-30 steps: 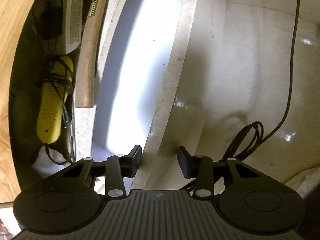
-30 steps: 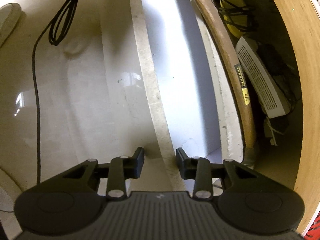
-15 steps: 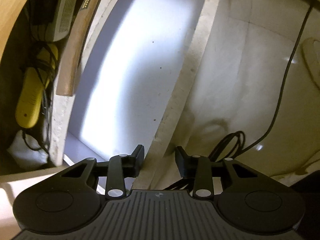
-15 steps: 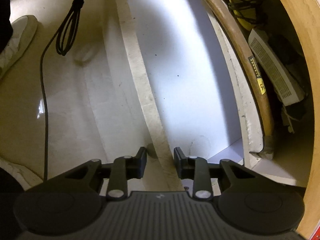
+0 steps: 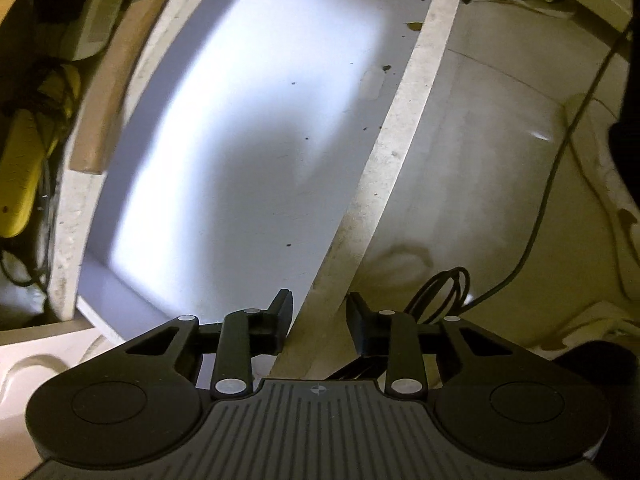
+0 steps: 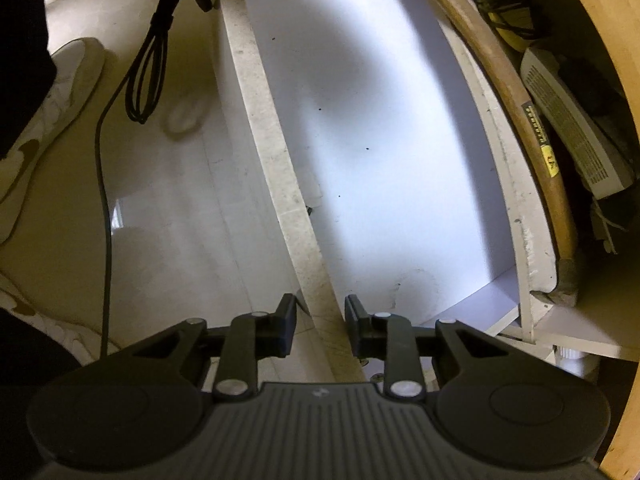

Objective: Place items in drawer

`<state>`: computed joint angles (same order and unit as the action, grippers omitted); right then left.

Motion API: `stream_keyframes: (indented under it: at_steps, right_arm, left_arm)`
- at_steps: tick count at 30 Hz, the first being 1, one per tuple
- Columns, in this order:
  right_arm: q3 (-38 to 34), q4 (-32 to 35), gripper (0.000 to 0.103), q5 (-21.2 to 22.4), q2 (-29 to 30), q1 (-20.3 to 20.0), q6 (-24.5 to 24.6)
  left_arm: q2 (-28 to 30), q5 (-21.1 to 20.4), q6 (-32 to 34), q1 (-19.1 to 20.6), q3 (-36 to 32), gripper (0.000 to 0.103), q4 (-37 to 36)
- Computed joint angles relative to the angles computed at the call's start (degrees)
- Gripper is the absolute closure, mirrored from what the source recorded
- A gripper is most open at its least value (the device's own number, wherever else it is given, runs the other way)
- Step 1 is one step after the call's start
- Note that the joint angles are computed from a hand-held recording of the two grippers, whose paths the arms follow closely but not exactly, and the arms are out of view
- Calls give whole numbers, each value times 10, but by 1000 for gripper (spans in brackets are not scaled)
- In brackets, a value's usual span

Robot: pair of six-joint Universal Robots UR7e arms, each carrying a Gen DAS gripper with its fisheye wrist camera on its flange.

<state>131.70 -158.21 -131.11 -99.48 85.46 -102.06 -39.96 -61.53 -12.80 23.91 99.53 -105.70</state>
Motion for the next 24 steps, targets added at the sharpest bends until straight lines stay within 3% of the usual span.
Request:
stream_keyframes:
  at_steps: [4,10,21,22,23,24]
  right_arm:
    - [-8,55,77,-8,-10,-2,19]
    - [-17,76,77,-5,-12,-5,28]
    - [-13,64,77,4,-14,-16,0]
    - [-11,60,77,7,-15,-17,-2]
    - [-9,56,74,9,-16,-18,-5]
    - [0,40,55,8,-19,-16,-9]
  left_arm:
    - [-3,-19,28,13,4,77,-13]
    - [-6,-14,44,28,3,77,-21]
    - [10,2,54,25,17,76,-45]
    - [15,9,56,22,21,69,-52]
    - [18,18,57,20,22,48,-53]
    - [13,26,57,16,23,32,-43]
